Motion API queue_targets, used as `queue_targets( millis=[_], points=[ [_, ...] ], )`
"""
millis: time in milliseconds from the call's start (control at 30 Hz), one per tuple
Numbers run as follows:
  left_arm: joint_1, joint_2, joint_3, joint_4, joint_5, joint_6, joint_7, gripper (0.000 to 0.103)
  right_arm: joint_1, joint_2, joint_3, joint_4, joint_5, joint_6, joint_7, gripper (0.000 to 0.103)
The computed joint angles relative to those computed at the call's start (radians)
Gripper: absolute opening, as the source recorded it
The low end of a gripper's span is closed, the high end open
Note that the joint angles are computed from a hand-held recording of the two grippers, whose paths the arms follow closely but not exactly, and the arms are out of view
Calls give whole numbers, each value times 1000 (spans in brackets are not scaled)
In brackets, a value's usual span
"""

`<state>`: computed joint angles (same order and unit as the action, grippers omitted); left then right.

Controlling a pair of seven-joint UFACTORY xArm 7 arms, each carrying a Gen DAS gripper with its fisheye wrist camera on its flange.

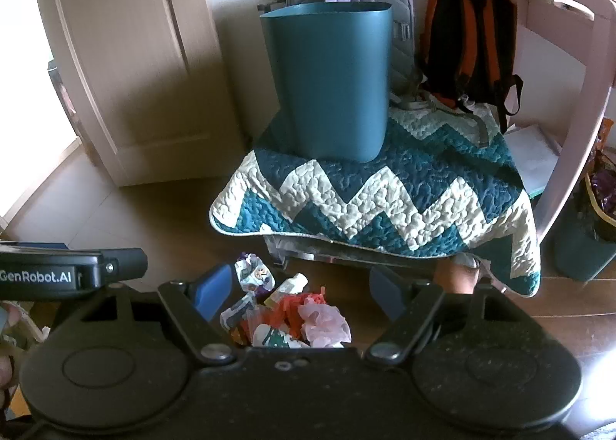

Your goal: Collect trash

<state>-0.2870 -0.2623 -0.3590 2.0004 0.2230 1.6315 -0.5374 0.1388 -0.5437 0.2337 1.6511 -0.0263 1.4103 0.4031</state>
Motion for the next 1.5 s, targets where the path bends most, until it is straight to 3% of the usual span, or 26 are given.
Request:
queue_targets(
  millis=[633, 1200, 1500],
  points=[
    [11, -16, -4, -17, 17, -31, 27, 103, -13, -43, -6, -41, -2, -38, -6, 79],
    [6, 10, -46, 21, 72, -14, -1, 103, -17, -54, -6, -54, -2, -39, -4, 79],
    [-8, 0, -24, 4, 57, -27, 3, 103, -21, -56, -4, -57, -5, -42, -2, 79]
  ],
)
